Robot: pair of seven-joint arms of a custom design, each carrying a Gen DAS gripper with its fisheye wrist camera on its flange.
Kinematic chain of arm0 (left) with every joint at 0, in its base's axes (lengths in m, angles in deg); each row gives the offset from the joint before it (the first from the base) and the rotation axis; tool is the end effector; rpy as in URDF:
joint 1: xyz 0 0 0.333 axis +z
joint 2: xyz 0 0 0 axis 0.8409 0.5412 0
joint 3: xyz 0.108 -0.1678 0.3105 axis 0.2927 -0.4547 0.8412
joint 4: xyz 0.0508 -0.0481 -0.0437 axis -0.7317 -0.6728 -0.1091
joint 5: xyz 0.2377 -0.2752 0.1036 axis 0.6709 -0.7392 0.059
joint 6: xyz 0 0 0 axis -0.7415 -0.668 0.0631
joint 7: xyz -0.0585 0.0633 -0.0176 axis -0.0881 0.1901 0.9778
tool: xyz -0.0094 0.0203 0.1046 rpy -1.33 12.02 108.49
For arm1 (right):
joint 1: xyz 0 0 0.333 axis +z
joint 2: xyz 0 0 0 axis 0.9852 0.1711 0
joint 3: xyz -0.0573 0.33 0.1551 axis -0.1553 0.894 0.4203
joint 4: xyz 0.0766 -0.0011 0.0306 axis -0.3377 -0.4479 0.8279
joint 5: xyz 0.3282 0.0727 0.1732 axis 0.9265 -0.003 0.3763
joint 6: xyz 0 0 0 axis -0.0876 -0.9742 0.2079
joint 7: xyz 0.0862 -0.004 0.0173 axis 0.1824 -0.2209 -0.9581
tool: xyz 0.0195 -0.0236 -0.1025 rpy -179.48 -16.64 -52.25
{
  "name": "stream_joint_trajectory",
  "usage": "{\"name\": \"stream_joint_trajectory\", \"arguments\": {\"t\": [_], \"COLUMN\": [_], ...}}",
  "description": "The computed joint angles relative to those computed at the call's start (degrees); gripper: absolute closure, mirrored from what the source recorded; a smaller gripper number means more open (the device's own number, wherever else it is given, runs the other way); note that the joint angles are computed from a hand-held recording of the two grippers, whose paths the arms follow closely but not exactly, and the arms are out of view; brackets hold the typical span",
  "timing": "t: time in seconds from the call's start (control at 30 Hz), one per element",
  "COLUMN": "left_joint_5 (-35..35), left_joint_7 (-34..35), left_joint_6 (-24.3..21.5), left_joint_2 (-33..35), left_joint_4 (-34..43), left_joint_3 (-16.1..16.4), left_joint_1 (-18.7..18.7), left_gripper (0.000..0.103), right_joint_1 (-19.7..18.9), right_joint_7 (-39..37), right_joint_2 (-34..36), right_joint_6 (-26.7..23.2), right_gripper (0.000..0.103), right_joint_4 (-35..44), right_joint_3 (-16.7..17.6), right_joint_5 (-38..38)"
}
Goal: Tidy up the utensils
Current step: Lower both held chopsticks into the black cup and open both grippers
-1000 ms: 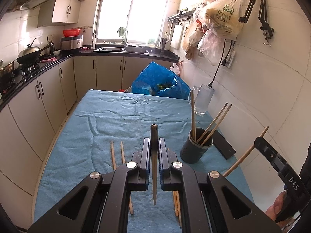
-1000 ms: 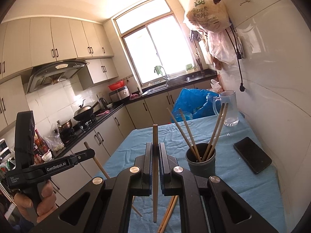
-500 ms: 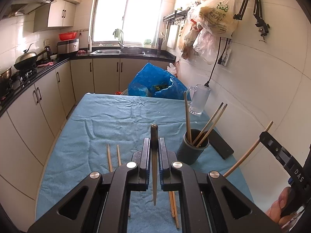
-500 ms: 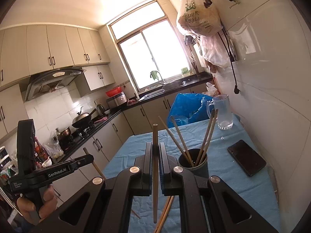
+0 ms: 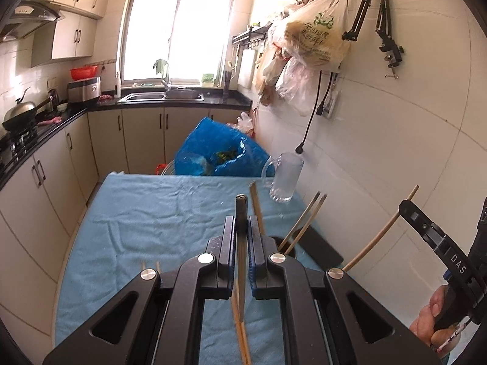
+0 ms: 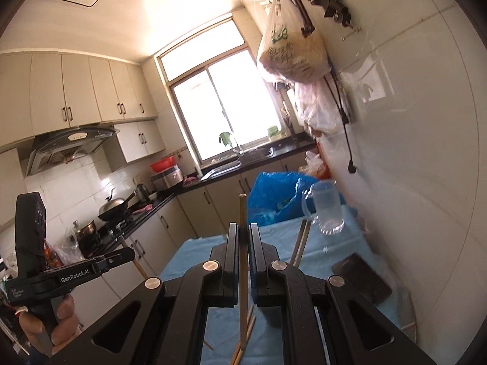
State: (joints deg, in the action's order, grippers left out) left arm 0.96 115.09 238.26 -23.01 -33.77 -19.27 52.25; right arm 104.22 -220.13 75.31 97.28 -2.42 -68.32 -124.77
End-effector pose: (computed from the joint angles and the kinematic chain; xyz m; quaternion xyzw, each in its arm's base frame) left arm 0.6446 -0.1276 0.7333 -0.5770 0.6514 -0.4222 0.2540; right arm 0.5642 0.3105 0.6838 -0.5300 0.5747 -0.2619 0.5659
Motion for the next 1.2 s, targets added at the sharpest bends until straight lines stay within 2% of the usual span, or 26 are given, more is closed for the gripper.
{"name": "stream_joint_trajectory", "arguments": {"t": [0.13, 0.33, 0.5, 0.67, 0.8, 1.0, 1.2], "left_joint_5": [0.3, 2.3, 4.2, 5.8, 6.3, 6.4, 6.0], "left_joint_7": [-0.5, -2.5, -4.9, -6.7, -7.7, -8.3, -8.5], "left_joint_6": [-2.0, -3.8, -9.4, -14.0, -15.9, -15.6, -15.9], "left_joint_2": [3.3, 9.3, 17.1, 23.7, 26.0, 26.4, 26.3], "left_joint_4": [6.0, 16.6, 29.5, 38.9, 40.5, 38.2, 36.8], "left_joint_3": [-0.3, 0.2, 0.7, 1.3, 1.4, 1.5, 1.3], "left_joint_1": [-0.5, -2.6, -4.4, -5.6, -5.6, -5.2, -4.5], "left_gripper": [0.096, 0.096, 0.096, 0.096, 0.096, 0.096, 0.096], "right_joint_1": [-0.2, -0.7, -0.4, -0.1, 0.1, 0.3, 0.8], "right_joint_7": [-2.0, -7.9, -10.6, -15.9, -21.1, -28.3, -32.1], "right_joint_2": [1.0, 3.6, 6.1, 9.3, 11.5, 13.8, 14.4], "right_joint_6": [-2.0, -3.5, -3.9, -4.2, -4.5, -4.8, -4.8], "right_gripper": [0.097, 0.097, 0.097, 0.097, 0.097, 0.097, 0.097], "right_joint_4": [2.5, 6.5, 9.3, 11.7, 12.7, 13.2, 12.3], "right_joint_3": [-0.4, -1.3, -2.8, -3.6, -3.9, -3.8, -4.4], "right_joint_5": [1.1, 7.8, 11.9, 18.1, 23.4, 31.2, 36.4]}}
